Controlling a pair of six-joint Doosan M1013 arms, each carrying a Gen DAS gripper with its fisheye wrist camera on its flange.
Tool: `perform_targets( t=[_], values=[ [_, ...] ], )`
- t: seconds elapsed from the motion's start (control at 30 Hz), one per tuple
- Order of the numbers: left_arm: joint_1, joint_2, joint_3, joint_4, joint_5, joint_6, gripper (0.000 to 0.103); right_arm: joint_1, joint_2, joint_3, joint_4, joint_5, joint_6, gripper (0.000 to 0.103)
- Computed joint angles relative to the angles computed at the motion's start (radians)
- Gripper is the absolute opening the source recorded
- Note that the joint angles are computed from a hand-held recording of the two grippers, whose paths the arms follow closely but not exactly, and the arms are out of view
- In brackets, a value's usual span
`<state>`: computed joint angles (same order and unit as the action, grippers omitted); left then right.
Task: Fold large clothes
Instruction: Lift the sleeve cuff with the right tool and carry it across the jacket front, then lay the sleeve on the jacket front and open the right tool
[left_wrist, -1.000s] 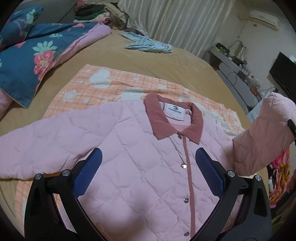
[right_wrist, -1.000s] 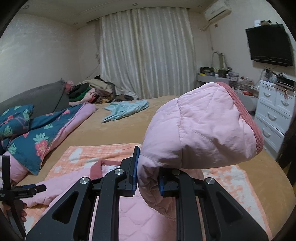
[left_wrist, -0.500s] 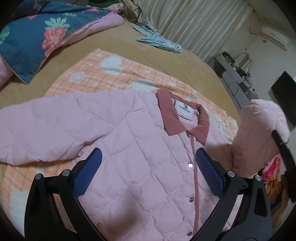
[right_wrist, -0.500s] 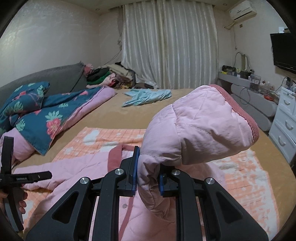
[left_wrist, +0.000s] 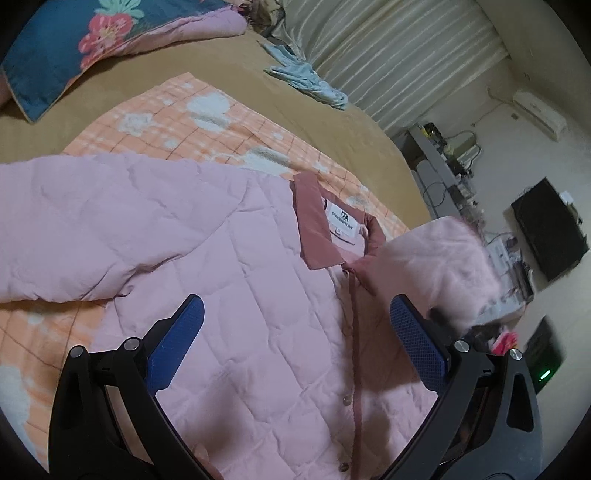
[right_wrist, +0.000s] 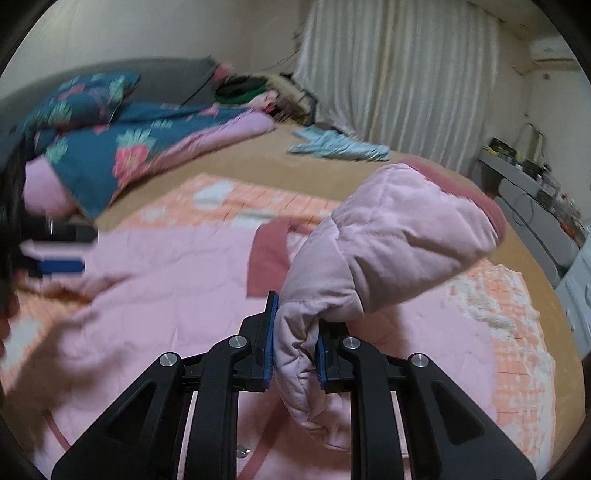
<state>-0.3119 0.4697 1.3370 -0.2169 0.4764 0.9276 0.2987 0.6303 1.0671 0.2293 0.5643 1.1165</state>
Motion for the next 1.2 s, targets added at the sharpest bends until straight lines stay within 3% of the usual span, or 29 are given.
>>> perform_targets(
  t=[0.17,0.4,0.5,0.6,0.63,0.67,0.77,0.87,1.03,1.07,1.1,1.17,1.2],
  values=[
    [0.011,-0.005,0.016,-0.072,-0.028,0.039,0.095,0.023,0.02,0.004,-0.03,0.044,-0.016,0.017],
    [0.028,-0.005,0.038,-0.313,-0.057,0.217,0.095,0.051,0.043,-0.001,-0.037,0.118,-0.051,0.023],
    [0.033,0.0,0.042,-0.404,-0.048,0.284,0.095,0.067,0.052,0.0,-0.097,0.135,-0.035,0.024],
    [0.036,0.014,0.032,-0.442,-0.011,0.299,0.095,0.065,0.053,0.004,-0.052,0.155,-0.06,0.042],
    [0.034,0.023,0.025,-0.419,0.012,0.271,0.095,0.059,0.053,0.003,-0.007,0.173,-0.075,0.059],
    [0.035,0.029,0.021,-0.428,0.024,0.279,0.095,0.054,0.051,0.004,0.026,0.183,-0.08,0.069],
    [0.036,0.059,0.005,-0.528,0.086,0.34,0.095,0.045,0.037,0.018,0.082,0.189,-0.103,0.071],
    [0.022,0.084,-0.018,-0.441,0.137,0.257,0.094,0.027,0.018,0.038,0.149,0.194,-0.12,0.076],
    [-0.004,0.099,-0.039,-0.298,0.142,0.178,0.092,-0.014,-0.032,0.105,0.189,0.16,-0.115,0.08],
    [-0.007,0.099,-0.041,-0.277,0.14,0.169,0.083,-0.022,-0.041,0.118,0.174,0.151,-0.098,0.08],
    [-0.011,0.102,-0.046,-0.241,0.14,0.152,0.068,-0.028,-0.046,0.126,0.158,0.147,-0.082,0.08],
    [-0.021,0.107,-0.058,-0.182,0.141,0.147,0.05,-0.041,-0.061,0.145,0.078,0.125,-0.018,0.08],
    [-0.024,0.107,-0.06,-0.157,0.141,0.143,0.046,-0.044,-0.065,0.15,0.018,0.112,0.026,0.08]
  ],
)
